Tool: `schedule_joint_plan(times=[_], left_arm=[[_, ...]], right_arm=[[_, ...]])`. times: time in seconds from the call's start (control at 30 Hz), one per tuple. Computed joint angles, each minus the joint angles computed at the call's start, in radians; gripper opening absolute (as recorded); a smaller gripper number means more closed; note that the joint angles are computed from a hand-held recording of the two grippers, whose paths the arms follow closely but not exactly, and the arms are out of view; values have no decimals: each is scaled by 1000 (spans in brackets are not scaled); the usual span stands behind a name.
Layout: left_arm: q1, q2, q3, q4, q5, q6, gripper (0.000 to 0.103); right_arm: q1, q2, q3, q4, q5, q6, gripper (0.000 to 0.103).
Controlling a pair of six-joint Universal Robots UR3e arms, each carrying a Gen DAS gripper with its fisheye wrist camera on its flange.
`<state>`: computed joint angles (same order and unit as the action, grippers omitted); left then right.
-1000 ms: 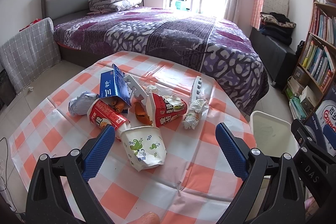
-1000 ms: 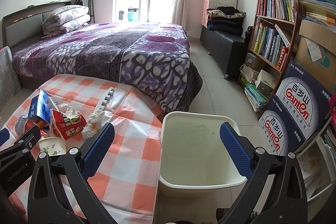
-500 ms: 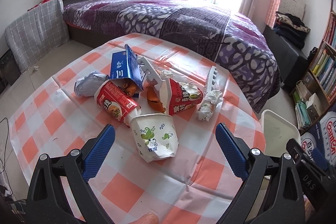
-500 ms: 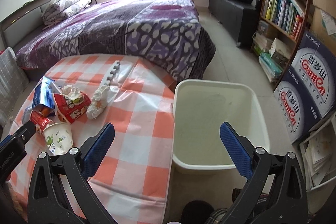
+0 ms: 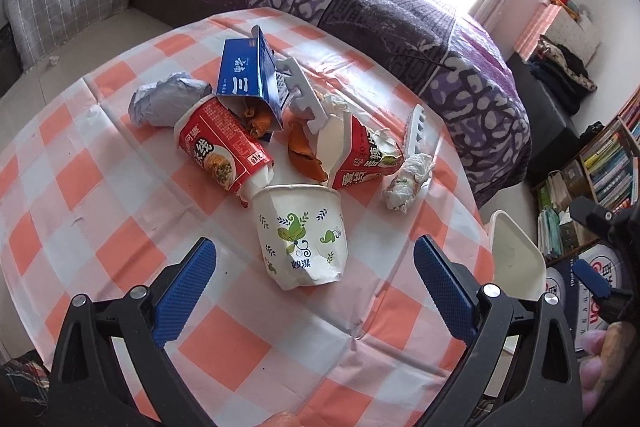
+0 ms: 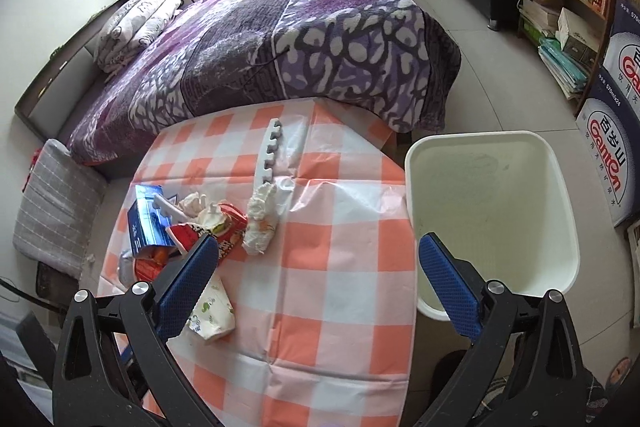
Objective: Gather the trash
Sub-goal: 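Reach the left tool to the blue box and close on it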
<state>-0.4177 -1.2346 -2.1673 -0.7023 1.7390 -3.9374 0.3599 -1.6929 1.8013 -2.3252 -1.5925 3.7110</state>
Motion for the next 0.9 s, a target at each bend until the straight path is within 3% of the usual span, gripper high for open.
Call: schedule_joint_plan(times=[0.1, 0.3, 0.4, 0.57, 0.63, 0.83, 0.9], left_arm=[[91, 28, -45, -5, -79, 49, 96], [242, -19, 33, -123, -67, 118, 96], [315, -97, 121, -141, -60, 173, 96], [398, -303, 299, -152, -59, 259, 96], [434, -378, 357, -168, -76, 279, 96], [505, -504, 459, -166, -123, 326, 95], [514, -530, 497, -184, -153, 340, 86]], right_arm=[[-30, 54, -57, 4, 51, -13, 96], [-66, 166, -95, -28, 140, -73, 96], [-75, 219, -93, -33, 154, -108, 96], [-128, 286, -169, 27, 285, -127, 96], [-137, 313, -199, 27, 309, -115, 96], [-229, 397, -181, -4, 525, -2, 96], [-247, 424, -158, -49, 578, 58, 96]])
